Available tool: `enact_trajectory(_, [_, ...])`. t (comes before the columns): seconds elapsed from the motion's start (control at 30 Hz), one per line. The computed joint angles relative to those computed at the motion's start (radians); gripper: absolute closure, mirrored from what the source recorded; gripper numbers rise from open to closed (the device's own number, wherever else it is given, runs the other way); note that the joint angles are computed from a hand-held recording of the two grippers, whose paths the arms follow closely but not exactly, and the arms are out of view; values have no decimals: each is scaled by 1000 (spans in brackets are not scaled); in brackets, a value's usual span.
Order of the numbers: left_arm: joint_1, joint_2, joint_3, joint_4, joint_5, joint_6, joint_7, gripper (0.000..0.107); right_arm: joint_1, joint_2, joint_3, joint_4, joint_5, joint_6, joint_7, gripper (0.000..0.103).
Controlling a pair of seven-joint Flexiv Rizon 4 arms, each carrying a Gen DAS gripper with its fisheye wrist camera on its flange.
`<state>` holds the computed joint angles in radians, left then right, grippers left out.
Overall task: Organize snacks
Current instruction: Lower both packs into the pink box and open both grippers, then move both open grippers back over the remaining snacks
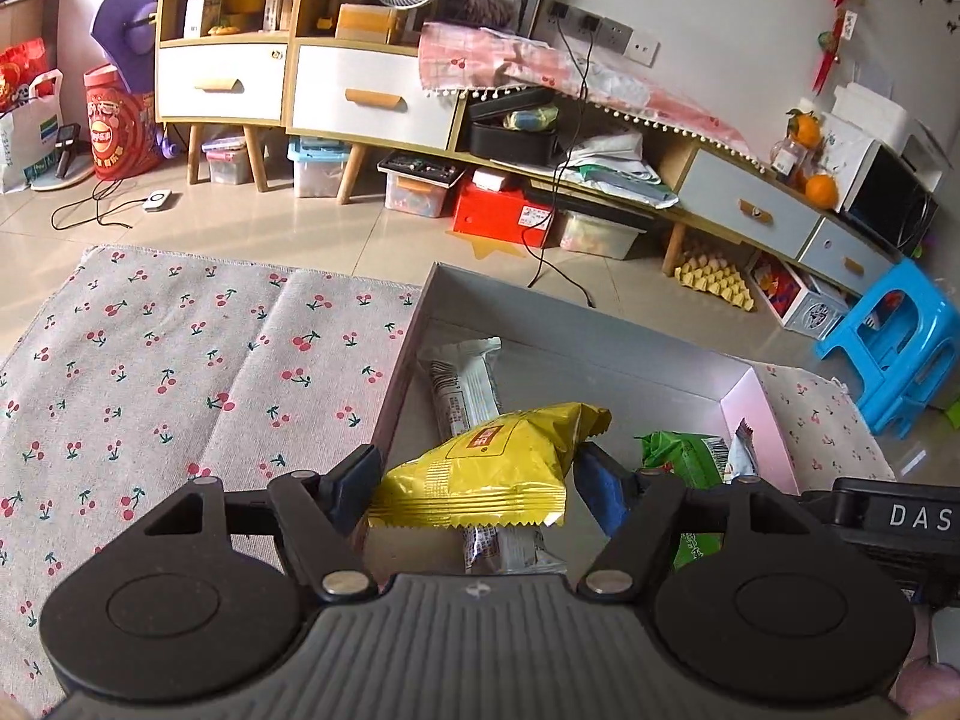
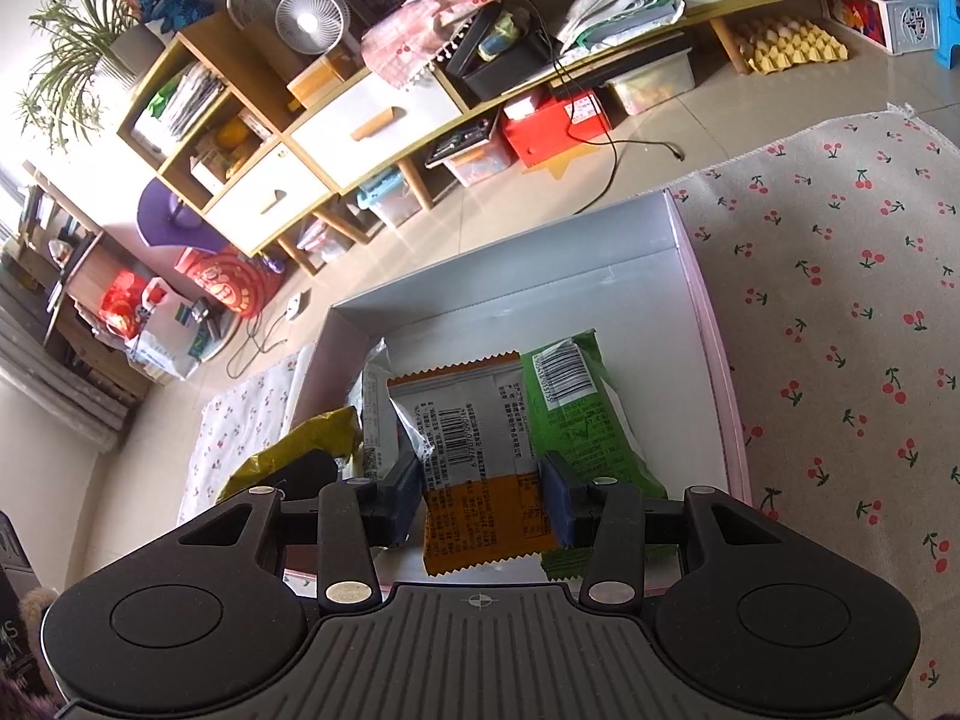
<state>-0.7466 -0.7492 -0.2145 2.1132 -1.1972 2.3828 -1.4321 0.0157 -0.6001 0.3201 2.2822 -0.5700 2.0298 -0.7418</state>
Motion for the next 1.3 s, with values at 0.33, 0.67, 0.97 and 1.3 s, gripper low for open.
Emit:
enact_trajectory(0.33, [-17, -4, -3, -22, -32, -4, 72, 18, -14, 3, 5, 2, -21, 5, 20, 35])
enact_trajectory(0.67, [-45, 46, -16, 33, -49, -4, 86, 12, -129, 42, 60, 38, -140, -43, -5, 26])
enact_trajectory(0.97, [-65, 84, -18, 107, -21, 11, 94, 11, -174, 103, 39, 109, -250, 2, 11, 24])
enact_trajectory(1.3, [-93, 107, -21, 167, -52, 36, 146, 10, -141, 163, -43, 167, -300, 24, 27, 23])
